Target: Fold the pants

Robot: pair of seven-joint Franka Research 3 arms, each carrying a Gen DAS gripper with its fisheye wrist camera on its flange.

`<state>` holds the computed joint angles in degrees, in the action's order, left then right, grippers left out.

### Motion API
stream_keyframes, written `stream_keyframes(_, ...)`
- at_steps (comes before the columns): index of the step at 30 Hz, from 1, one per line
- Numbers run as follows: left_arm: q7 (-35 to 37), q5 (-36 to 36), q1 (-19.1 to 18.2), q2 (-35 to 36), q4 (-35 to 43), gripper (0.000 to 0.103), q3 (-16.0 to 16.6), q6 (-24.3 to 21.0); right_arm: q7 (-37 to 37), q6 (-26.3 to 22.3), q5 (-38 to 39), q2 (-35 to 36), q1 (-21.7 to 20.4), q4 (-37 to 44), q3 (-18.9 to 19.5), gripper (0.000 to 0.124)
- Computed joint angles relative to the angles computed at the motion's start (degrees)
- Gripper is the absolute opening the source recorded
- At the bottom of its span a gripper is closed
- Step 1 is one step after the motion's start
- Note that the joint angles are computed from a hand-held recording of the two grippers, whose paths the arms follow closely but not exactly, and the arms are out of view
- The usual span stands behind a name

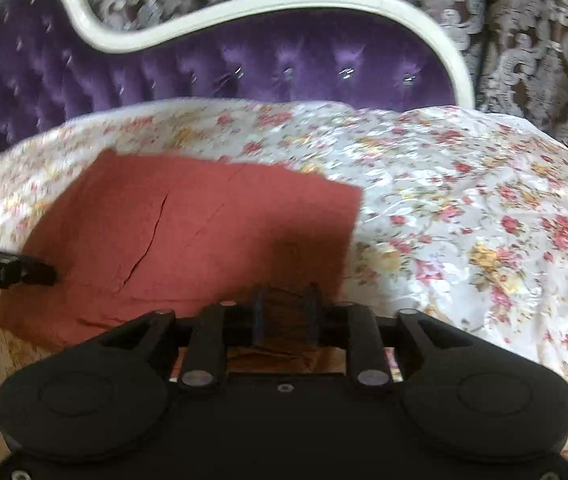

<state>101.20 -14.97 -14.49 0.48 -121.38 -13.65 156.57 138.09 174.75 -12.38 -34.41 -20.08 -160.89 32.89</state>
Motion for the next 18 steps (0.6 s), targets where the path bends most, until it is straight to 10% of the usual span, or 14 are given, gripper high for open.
stream_keyframes(3,-2.01,2.35,0.66,0.98,1.13,0.033,0.53,0.05,2.67,1.26,1.82,-1.28,-0.58,-1.61,-0.68,0.061)
stream_keyframes(13,2.97,1.23,2.20,4.17,3.69,0.051,-0.97,-1.50,-11.36,10.47,13.66,11.21,20.68,-1.13,-25.35,0.065)
stream_keyframes(18,0.40,2.61,2.66,5.83,5.28,0.059,-0.74,-1.35,-15.23,12.90,17.06,13.46,25.03,-0.29,-29.11,0.068)
